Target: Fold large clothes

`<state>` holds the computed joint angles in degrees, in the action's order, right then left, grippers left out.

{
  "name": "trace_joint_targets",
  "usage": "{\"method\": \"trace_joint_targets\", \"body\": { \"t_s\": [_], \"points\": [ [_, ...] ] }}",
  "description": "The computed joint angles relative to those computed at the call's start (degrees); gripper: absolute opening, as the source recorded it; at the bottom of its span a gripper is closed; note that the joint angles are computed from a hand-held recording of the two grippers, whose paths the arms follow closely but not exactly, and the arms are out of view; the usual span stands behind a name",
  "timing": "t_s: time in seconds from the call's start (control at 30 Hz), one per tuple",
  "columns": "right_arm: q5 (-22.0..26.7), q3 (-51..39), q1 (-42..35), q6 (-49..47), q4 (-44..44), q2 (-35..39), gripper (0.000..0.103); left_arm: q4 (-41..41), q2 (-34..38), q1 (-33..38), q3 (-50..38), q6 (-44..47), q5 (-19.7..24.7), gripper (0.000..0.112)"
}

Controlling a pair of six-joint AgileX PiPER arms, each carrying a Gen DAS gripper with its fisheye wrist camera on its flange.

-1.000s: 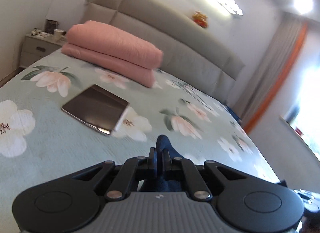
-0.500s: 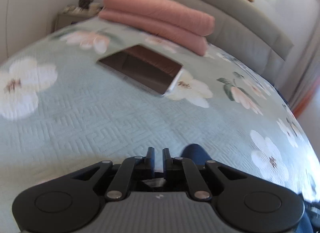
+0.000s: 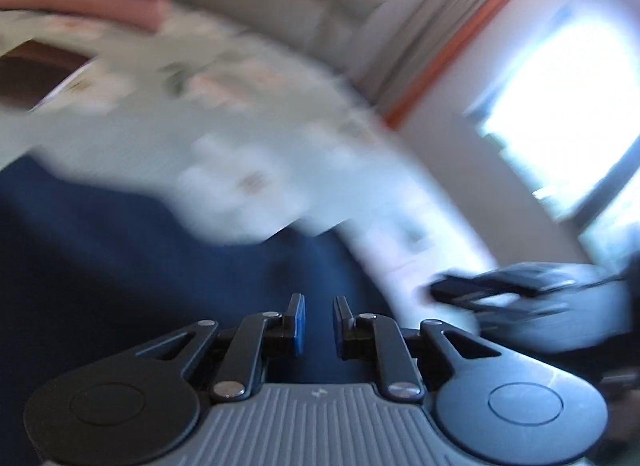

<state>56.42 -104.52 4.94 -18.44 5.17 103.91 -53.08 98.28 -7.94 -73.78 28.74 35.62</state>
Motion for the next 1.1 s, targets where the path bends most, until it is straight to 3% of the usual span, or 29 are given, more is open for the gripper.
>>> {"method": "trace_joint_targets", "body": {
  "t_s": [0.1, 0.17, 0.23, 0.33, 0.43, 0.5, 0.53, 0.57, 0.63, 0.77, 0.87, 0.9, 0.93, 0.97, 1.03, 1.1],
  "points": [
    [-0.84, 4.76, 1.65, 3.92, 10.14, -0.02, 0.018, 1.09, 1.7, 1.78, 6.63, -0.78, -5.43, 0.004],
    [-5.77, 9.62, 3.78, 4.24, 13.53, 0.03, 0.008, -8.16, 2.29, 5.61, 10.3, 6.08, -3.95, 0.004],
    [-8.38, 11.92, 5.88, 6.57, 12.09, 1.89, 0.005, -12.94, 2.38, 7.63, 12.08, 9.31, -2.98, 0.004],
    [-13.52, 17.17, 5.92, 6.28, 9.63, 1.42, 0.0, -7.8, 0.5, 7.9, 12.59, 6.72, -4.58, 0.004],
    [-12.5, 17.47, 7.19, 14.34, -5.56, -0.01, 0.0, -5.18, -3.91, 9.49, 16.0, 3.98, -7.25, 0.003],
    [-7.93, 16.05, 5.86, 16.45, -10.4, 1.21, 0.002, -6.59, -6.17, 12.86, 18.19, 4.03, -6.13, 0.003],
    [-4.57, 13.94, 4.54, 17.92, -9.37, 1.72, 0.002, -4.93, -7.36, 14.61, 18.13, 1.75, -4.65, 0.004],
    [-2.91, 12.61, 2.98, 17.81, -6.06, 1.2, 0.004, -1.79, -8.89, 14.92, 18.0, -1.16, -4.27, 0.012],
    [-2.64, 11.46, 0.93, 13.32, 3.6, -1.39, 0.005, -0.36, -12.26, 14.66, 17.62, -0.43, -2.53, 0.022],
    [-6.94, 12.3, 4.55, 4.42, 17.59, -3.9, 0.007, -13.32, -14.67, 14.44, 19.15, 10.01, 4.87, 0.025],
    [-9.75, 12.95, 9.74, 4.65, 15.66, -1.32, 0.006, -11.65, -11.38, 9.97, 18.96, 9.36, 0.41, 0.025],
    [-8.56, 11.92, 11.06, 5.82, 13.04, 0.87, 0.006, -11.3, -10.18, 8.63, 20.02, 9.1, -2.12, 0.025],
    [-7.75, 11.61, 12.01, 6.56, 11.47, 3.35, 0.006, -12.39, -9.39, 7.5, 22.03, 9.97, -5.87, 0.018],
    [-9.24, 13.53, 12.1, 5.45, 12.2, 4.0, 0.005, -15.77, -7.24, 8.24, 23.34, 12.66, -7.32, 0.004],
    [-14.49, 17.98, 11.64, 0.86, 16.16, 2.64, 0.004, -27.17, -3.5, 13.17, 25.61, 20.09, -3.37, 0.004],
    [-12.25, 15.7, 11.86, 2.44, 14.8, 3.1, 0.004, -32.67, -2.24, 16.91, 26.81, 22.19, 1.38, 0.004]
  ]
}}
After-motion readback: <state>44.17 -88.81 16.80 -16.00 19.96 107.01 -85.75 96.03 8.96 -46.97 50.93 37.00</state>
